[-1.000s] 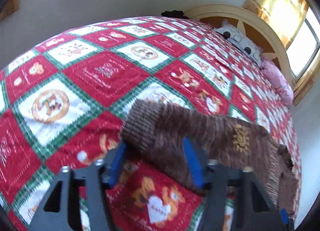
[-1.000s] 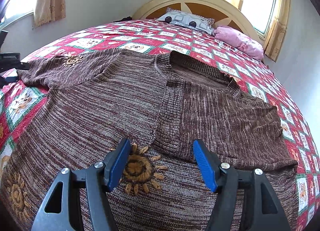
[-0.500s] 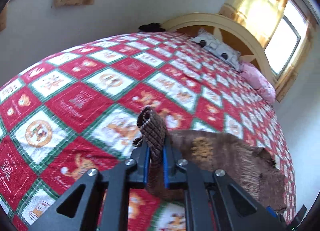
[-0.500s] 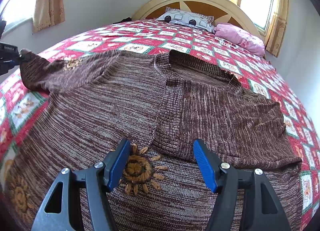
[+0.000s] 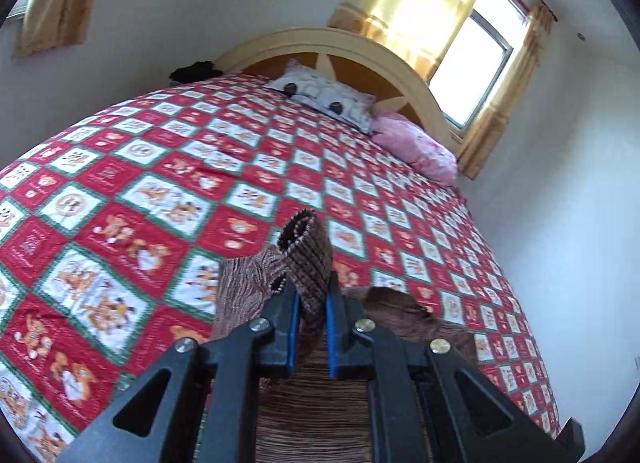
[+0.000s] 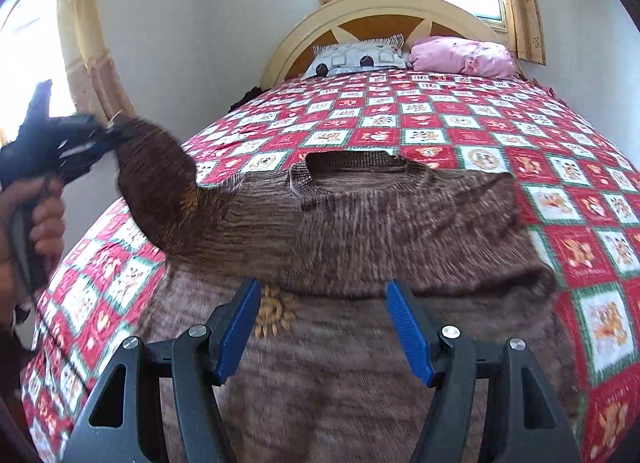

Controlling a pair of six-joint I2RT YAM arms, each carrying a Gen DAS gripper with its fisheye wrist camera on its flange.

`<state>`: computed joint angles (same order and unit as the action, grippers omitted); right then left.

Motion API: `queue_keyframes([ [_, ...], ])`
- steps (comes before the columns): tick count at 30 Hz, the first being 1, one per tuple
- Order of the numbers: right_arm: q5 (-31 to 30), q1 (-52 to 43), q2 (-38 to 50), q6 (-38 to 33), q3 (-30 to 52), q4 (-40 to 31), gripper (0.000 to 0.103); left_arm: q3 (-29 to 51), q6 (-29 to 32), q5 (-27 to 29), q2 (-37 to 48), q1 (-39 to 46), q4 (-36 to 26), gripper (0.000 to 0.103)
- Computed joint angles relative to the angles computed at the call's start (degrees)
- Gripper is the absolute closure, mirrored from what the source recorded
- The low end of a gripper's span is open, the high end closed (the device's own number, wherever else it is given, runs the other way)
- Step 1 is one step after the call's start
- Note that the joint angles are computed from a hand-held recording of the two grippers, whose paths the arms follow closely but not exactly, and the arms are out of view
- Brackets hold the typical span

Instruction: Fold small clothes

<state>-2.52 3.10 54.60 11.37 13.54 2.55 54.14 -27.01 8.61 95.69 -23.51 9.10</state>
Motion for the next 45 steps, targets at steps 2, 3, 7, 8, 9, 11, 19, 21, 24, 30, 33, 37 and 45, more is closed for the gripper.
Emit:
queue_keyframes([
  [2,-1.06,-1.68,-5.86,-0.94,-3.41,-1.71,0.037,0.81,-0.34,-0.88,0.41,-2.62,0.06,0.092],
  [3,-0.72,-1.86,-9.28,-1.24,-5.24,-2.90,0.037,1.54,-0.64,-1.23,0.96,-4.49,0.07,0.092],
  [7,-0.50,-3.27,-14.48,-4.00,-7.54,-5.28,0.037,4.96,-1.12,-3.23,4.69,-10.16,-0.04,0.092],
  [8,-0.43,-3.29,-14.94,-4.27,-7.29,-5.89,0.037,5.78,-0.97,-4.27,5.80,-11.71,0.12,0.092],
  [9,-1.02,-4.10,-15.70,-4.30,-7.55,-5.57,0.037,6.61,-0.65,-5.02,6.93,-13.23,0.15,0.092],
  [11,-3.67,-6.96,-15.48,-4.62,-8.07,-4.69,0.037,8.53,-0.14,-6.53,9.43,-15.91,-0.14,0.092],
  [19,-7.88,-13.59,-2.74,-6.08,-9.09,4.87,0.037,19.29,2.25,-8.05,21.23,-23.62,-6.88,0.084],
  [21,-9.99,-15.90,-1.44,-6.32,-9.12,5.84,0.037,17.85,3.60,-5.24,21.05,-23.69,-5.79,0.083],
  [24,-12.26,-17.79,0.55,-7.17,-9.32,7.22,0.037,11.63,6.45,-6.46,17.24,-23.52,-1.88,0.063],
  [30,-14.65,-19.76,6.29,-7.91,-8.61,10.24,0.037,3.15,14.59,-28.21,15.35,-20.53,-1.41,0.028],
  [33,-12.91,-18.29,9.15,-7.52,-8.19,11.60,0.037,-0.60,14.75,-29.45,15.64,-15.52,-1.04,0.028],
  [37,-9.94,-15.68,8.58,-7.11,-8.63,11.76,0.037,-8.04,14.06,-20.25,11.60,-9.90,2.23,0.028],
  [45,-11.34,-17.52,4.73,-6.81,-9.56,10.00,0.036,-5.24,11.35,-27.68,14.81,-10.64,-2.66,0.003],
])
